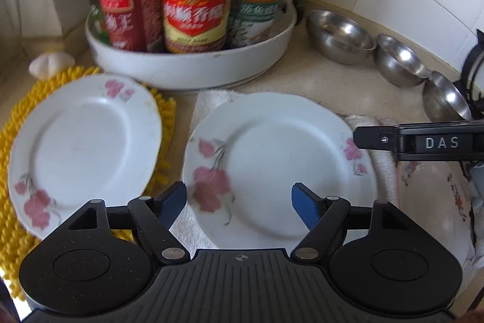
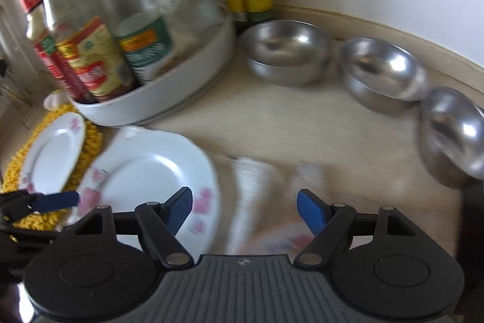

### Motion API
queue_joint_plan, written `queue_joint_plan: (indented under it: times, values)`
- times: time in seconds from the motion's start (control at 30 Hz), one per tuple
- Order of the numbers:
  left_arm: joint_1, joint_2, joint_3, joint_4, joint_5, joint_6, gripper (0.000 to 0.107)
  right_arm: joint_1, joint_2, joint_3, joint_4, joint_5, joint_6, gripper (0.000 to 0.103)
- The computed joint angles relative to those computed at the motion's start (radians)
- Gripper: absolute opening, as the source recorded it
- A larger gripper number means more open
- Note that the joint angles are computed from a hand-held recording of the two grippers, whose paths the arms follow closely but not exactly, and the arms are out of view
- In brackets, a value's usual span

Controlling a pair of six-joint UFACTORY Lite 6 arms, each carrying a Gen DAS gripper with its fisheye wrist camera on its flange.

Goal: Organize plates and bowls

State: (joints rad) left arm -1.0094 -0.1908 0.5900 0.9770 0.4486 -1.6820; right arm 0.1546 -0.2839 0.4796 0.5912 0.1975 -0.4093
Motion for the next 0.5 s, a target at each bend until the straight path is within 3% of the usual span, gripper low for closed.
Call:
queue_joint_plan:
  times: [0.17,0.3,0.43,0.5]
  values:
    - [-0.053,0.040,0.084,-0.009,0.013,0.068,0.080,-0.169,-0.156,-0.105,-0.031,0.064,-0.047,0.083]
    - [-0.124,0.134,0.174,-0.046,-0.088,0.149,0.080,-0.408,-0.238,-0.165,0.063,0.164,-0.266,0.083]
    - [-0.157,0.273,0.277,-0.227,-0.218,0.359,0.072,-0.638,-0.289,-0.221,0.129,0.298,-0.487,0.083]
    - [-0.178,0.345,0.332,-0.285,-0.232,0.410,0.070,-0.738,-0.298,-0.247,0.157,0.362,-0.577,0.084]
